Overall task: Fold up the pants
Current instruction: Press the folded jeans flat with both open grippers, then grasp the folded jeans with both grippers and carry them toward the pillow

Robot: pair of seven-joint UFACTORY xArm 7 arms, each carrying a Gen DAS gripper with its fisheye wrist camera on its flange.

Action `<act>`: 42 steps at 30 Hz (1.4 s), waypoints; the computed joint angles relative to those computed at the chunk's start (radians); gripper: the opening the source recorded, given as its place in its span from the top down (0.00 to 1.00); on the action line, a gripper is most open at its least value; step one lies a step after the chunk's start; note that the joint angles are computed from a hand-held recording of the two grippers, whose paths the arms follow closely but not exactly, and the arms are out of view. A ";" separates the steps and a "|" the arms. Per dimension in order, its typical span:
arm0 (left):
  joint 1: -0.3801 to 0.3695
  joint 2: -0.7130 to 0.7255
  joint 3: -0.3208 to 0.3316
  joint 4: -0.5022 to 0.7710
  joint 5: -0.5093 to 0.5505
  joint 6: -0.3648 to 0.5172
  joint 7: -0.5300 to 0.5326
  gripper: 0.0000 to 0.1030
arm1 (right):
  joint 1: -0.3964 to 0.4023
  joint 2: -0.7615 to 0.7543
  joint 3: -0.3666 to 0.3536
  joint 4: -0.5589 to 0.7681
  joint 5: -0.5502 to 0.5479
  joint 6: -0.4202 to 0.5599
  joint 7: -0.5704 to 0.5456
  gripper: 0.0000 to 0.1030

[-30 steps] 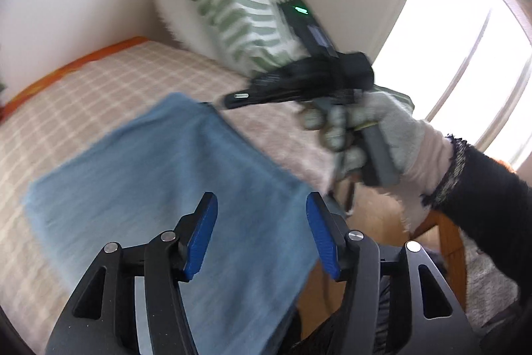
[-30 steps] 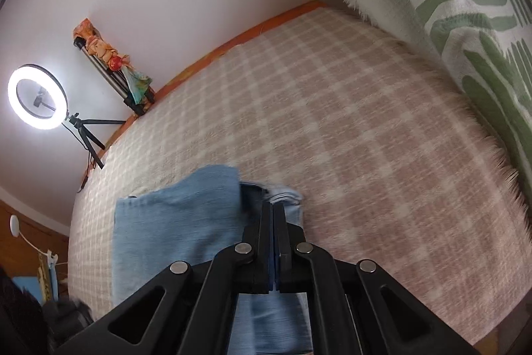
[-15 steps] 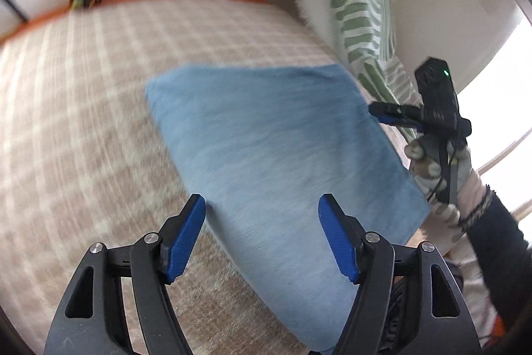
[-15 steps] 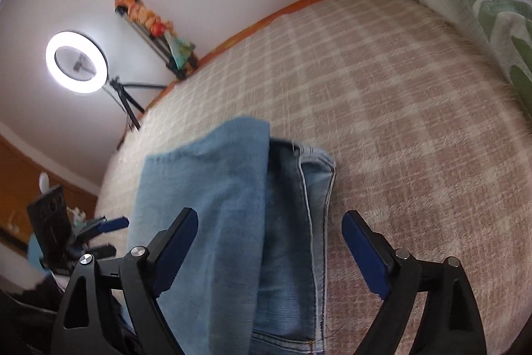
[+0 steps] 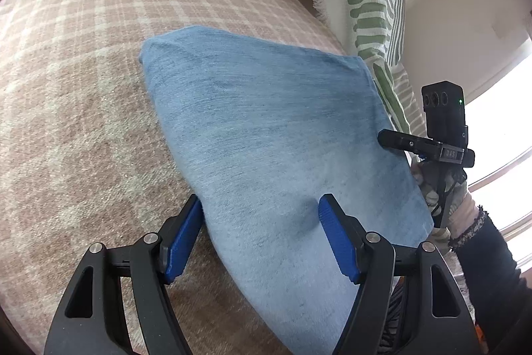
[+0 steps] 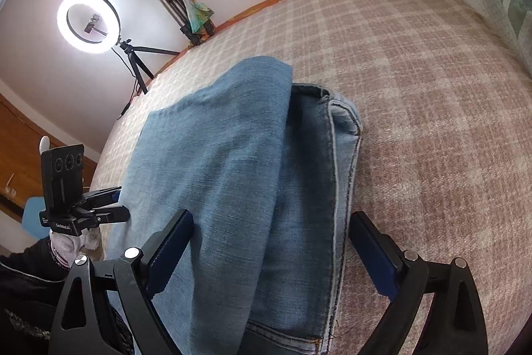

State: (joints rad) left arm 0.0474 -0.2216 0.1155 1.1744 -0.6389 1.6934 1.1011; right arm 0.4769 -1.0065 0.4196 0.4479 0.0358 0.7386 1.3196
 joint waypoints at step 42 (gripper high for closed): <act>-0.024 0.299 -0.108 0.526 -0.339 -0.135 -0.098 0.89 | -0.202 0.640 0.041 0.899 -0.626 0.522 -0.130 0.84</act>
